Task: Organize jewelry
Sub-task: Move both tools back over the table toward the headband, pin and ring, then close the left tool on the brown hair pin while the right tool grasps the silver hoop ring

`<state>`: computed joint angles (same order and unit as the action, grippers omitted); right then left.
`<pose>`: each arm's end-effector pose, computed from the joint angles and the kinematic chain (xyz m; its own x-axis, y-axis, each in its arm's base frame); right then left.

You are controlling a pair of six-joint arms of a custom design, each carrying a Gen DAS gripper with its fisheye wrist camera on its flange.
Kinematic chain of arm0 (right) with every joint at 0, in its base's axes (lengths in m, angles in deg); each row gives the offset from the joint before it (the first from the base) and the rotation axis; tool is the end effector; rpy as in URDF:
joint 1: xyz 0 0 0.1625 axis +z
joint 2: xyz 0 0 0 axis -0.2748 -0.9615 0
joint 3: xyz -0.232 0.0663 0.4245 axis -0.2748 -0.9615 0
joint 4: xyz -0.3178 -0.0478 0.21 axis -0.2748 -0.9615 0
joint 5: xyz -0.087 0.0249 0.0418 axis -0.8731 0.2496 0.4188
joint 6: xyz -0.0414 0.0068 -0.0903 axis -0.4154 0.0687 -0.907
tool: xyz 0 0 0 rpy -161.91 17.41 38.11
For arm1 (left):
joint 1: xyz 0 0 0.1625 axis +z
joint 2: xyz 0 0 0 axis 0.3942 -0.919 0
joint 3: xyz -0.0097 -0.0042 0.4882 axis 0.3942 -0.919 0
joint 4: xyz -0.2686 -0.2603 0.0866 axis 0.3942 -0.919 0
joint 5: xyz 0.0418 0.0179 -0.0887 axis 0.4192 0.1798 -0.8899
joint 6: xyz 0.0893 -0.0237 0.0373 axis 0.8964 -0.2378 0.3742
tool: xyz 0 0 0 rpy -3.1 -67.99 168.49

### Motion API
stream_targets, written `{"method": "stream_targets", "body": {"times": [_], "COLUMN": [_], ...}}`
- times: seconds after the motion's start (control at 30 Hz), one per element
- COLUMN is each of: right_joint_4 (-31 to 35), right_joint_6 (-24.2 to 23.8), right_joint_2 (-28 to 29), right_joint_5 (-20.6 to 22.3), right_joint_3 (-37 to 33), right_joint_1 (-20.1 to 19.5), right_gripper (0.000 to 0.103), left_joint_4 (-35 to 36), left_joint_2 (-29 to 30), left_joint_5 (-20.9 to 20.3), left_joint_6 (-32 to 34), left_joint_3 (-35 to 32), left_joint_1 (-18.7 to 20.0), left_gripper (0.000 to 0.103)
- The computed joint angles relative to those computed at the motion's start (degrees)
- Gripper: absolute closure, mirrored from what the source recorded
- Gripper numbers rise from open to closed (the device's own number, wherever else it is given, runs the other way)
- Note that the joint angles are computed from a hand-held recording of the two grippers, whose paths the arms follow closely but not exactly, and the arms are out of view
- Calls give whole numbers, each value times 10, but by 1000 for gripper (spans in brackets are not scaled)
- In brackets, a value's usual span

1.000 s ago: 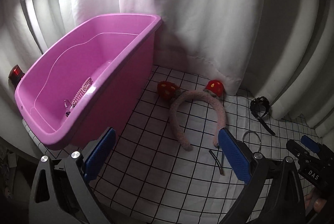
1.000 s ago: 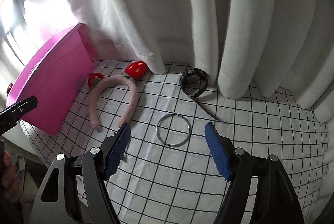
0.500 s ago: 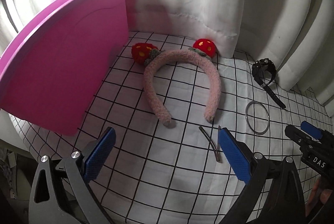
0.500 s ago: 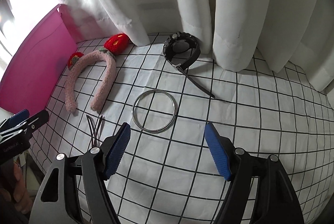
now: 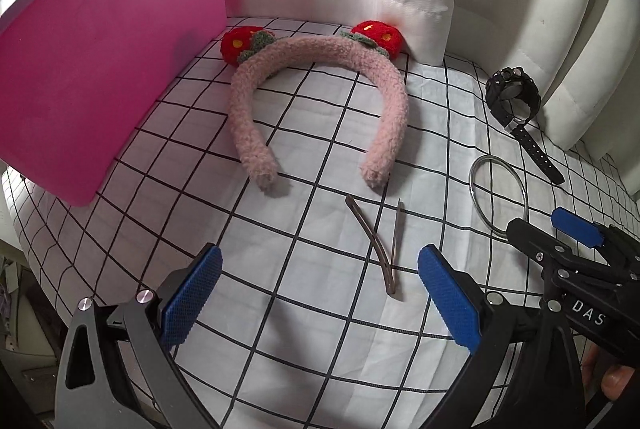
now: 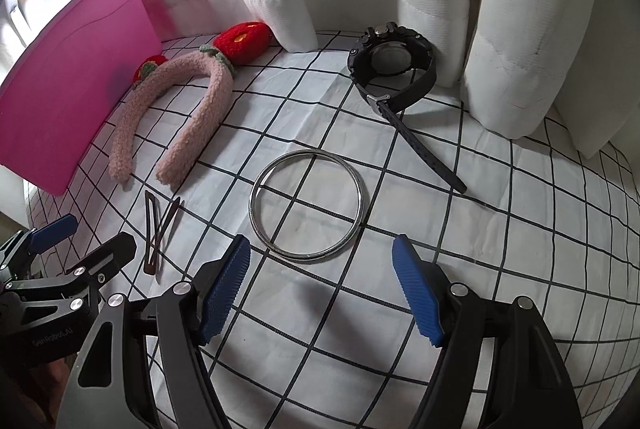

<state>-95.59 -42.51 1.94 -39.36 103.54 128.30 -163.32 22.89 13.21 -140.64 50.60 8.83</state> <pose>0.2573 -0.4313 0.1891 -0.7791 -0.2130 0.5897 -0.4113 0.8835 -0.2243 -0.2628 -0.4094 0.1928 -0.7133 -0.1225 -0.6901 0.2504 0.8750 -0.4142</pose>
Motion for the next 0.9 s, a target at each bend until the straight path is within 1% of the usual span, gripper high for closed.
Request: {"method": "stream_targets", "body": {"times": [0.1,0.3,0.6,0.73,0.77,0.9], "right_joint_4": [-7,-29,-85,-93,-94,-102], "right_joint_6": [-24,-68,-129,-149,-155,-171], "right_joint_2": [5,23,47,48,48,48], "right_joint_5": [14,21,-2,1,-1,0], "right_joint_3": [0,-5,-3,-5,-6,-7], "right_joint_1": [-7,-14,-11,-17,-18,-25], "right_gripper": [33,32,30,28,26,24], "left_joint_4": [2,6,8,3,2,-2], "left_joint_2": [6,15,34,42,45,53], "left_joint_5": [4,14,24,17,14,24], "left_joint_6": [-22,-59,-91,-96,-96,-102], "left_joint_3": [4,9,6,2,0,-2], "left_joint_1": [-1,1,4,12,16,15], "left_gripper": [6,6,6,6,6,6]}}
